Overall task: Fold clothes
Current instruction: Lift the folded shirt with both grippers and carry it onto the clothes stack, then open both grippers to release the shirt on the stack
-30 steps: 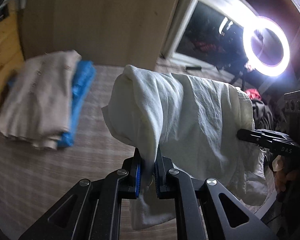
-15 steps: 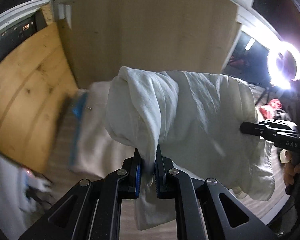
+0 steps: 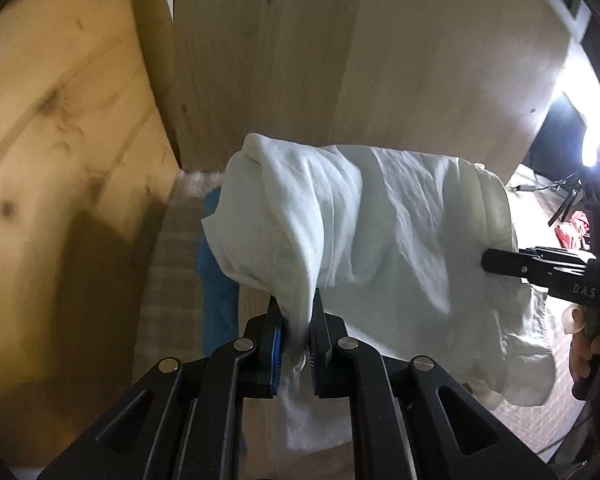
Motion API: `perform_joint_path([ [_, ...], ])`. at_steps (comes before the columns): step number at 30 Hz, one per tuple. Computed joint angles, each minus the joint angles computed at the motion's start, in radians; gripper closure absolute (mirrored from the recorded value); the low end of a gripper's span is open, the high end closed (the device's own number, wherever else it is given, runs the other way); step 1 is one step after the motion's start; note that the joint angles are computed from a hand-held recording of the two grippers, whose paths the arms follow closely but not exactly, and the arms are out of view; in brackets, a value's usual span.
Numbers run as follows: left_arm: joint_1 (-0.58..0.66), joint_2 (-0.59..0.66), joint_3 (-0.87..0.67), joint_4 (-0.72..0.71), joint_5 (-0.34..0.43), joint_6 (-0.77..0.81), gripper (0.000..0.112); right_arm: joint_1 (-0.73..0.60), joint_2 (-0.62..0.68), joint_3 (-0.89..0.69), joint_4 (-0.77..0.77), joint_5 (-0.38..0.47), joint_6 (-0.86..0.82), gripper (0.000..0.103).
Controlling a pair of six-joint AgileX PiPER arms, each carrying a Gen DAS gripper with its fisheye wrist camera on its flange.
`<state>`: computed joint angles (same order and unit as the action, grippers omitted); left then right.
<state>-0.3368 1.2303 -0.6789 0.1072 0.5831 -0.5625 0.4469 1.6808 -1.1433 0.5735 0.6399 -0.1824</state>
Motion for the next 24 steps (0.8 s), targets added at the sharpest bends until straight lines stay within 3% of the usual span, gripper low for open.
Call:
perform_joint_path([
  [4, 0.065, 0.082, 0.024, -0.091, -0.088, 0.144, 0.100, -0.029, 0.049, 0.020, 0.083, -0.023, -0.073, 0.089],
  [8, 0.102, 0.069, 0.032, -0.134, -0.077, 0.203, 0.082, -0.053, 0.042, 0.024, 0.069, 0.016, -0.095, 0.069],
  [10, 0.104, -0.006, 0.059, -0.089, -0.046, 0.147, 0.081, -0.073, -0.005, 0.037, 0.040, 0.052, -0.088, 0.068],
  [12, 0.067, -0.107, 0.071, 0.045, 0.019, -0.012, 0.083, -0.067, -0.098, 0.069, -0.064, 0.038, -0.011, 0.068],
  [15, -0.053, -0.237, 0.056, 0.243, 0.143, -0.248, 0.086, -0.021, -0.211, 0.094, -0.205, -0.034, 0.078, 0.068],
  [17, -0.120, -0.263, 0.032, 0.321, 0.172, -0.334, 0.086, 0.027, -0.222, 0.069, -0.281, -0.076, 0.115, 0.068],
  [19, -0.112, -0.220, 0.012, 0.311, 0.116, -0.314, 0.086, 0.067, -0.157, 0.007, -0.288, -0.092, 0.105, 0.068],
  [22, -0.027, -0.094, 0.011, 0.177, -0.064, -0.172, 0.086, 0.108, -0.023, -0.075, -0.313, -0.127, 0.116, 0.068],
  [24, 0.004, 0.023, -0.013, 0.197, -0.131, -0.182, 0.086, 0.112, 0.054, -0.107, -0.346, -0.135, 0.146, 0.068],
])
